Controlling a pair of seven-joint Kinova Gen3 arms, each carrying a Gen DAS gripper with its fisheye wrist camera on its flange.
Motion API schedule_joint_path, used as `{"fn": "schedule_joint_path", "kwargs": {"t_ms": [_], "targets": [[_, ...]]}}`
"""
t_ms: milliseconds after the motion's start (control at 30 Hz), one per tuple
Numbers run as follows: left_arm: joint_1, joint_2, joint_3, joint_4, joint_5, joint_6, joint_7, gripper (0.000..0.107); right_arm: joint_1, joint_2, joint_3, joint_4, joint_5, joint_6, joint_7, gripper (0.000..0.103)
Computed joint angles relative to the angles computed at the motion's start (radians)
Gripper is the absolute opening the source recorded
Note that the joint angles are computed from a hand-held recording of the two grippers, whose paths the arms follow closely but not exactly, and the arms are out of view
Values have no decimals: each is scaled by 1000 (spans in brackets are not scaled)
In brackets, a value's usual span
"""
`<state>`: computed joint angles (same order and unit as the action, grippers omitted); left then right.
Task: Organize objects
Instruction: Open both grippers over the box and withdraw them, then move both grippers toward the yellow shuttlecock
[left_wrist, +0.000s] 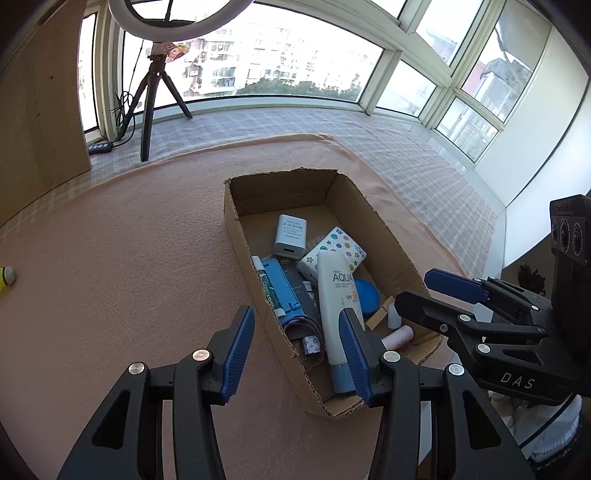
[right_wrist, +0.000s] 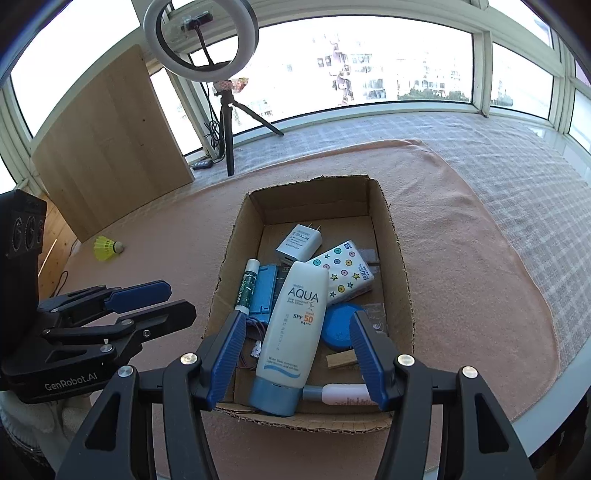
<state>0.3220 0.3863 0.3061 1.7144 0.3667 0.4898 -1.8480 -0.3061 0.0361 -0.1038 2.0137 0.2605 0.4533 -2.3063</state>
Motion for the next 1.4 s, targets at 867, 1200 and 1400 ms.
{"fn": "schedule_joint_path", "kwargs": {"t_ms": [867,1200,1400], "targets": [[-276,-156,-120,169,141,9,-124,51,-109,228,-36,-302,-164,46,217,56],[-449,-108,-138,167,232,-21,-214,51,-135,427,-68,-629,-301,161,447,56],[-519,-30,-147,110,250,-29,-216,51,-186,564,-63,-859,-319,260,509,56]]}}
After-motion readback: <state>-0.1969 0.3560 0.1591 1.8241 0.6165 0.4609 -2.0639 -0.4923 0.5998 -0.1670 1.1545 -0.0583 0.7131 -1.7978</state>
